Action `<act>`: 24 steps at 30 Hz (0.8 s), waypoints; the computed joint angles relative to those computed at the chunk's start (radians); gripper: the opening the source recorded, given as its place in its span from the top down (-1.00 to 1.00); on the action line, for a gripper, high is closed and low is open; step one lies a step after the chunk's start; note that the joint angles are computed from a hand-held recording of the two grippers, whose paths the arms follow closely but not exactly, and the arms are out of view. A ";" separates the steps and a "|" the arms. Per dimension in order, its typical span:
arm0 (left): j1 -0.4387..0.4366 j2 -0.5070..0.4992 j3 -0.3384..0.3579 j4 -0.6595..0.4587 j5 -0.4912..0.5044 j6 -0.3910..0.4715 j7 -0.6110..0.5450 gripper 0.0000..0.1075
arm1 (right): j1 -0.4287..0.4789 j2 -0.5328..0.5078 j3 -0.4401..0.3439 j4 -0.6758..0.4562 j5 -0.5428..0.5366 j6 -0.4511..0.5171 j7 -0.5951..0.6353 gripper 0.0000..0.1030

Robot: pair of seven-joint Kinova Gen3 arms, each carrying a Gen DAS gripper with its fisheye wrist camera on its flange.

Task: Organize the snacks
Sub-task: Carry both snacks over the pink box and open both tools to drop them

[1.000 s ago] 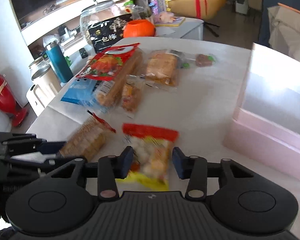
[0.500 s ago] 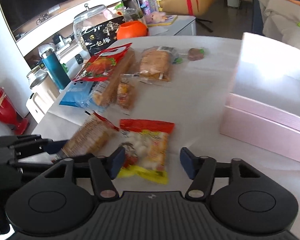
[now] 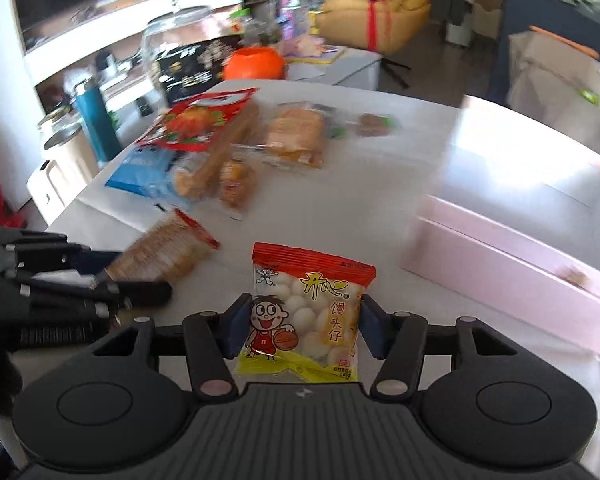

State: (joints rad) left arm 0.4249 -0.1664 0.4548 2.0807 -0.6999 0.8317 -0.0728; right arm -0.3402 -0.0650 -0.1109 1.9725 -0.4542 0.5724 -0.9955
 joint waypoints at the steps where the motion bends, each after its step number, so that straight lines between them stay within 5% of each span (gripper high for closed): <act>1: 0.005 0.006 -0.013 -0.002 -0.003 -0.007 -0.007 0.17 | 0.010 -0.022 0.012 0.019 -0.003 -0.002 0.006 -0.09; 5: 0.149 0.069 -0.138 -0.049 -0.047 0.041 -0.037 0.18 | 0.042 -0.074 0.059 0.068 -0.006 0.005 0.010 -0.09; 8: 0.198 0.090 -0.148 -0.074 -0.067 0.072 -0.054 0.23 | 0.065 -0.098 0.086 0.097 0.003 -0.005 -0.007 -0.09; 13: 0.115 0.002 -0.090 -0.091 -0.118 -0.111 -0.067 0.23 | 0.064 -0.159 0.155 0.115 -0.086 -0.044 0.048 -0.06; 16: -0.023 0.010 0.003 -0.205 -0.231 -0.190 -0.165 0.23 | -0.042 -0.211 0.271 0.048 -0.156 -0.117 0.114 -0.07; 19: -0.108 0.056 0.032 -0.291 -0.348 -0.309 -0.128 0.21 | -0.102 -0.187 0.327 -0.065 -0.138 -0.186 0.062 -0.07; 24: -0.087 0.212 -0.075 -0.315 -0.335 -0.511 -0.014 0.18 | 0.077 -0.022 0.165 -0.223 0.035 -0.167 -0.137 -0.07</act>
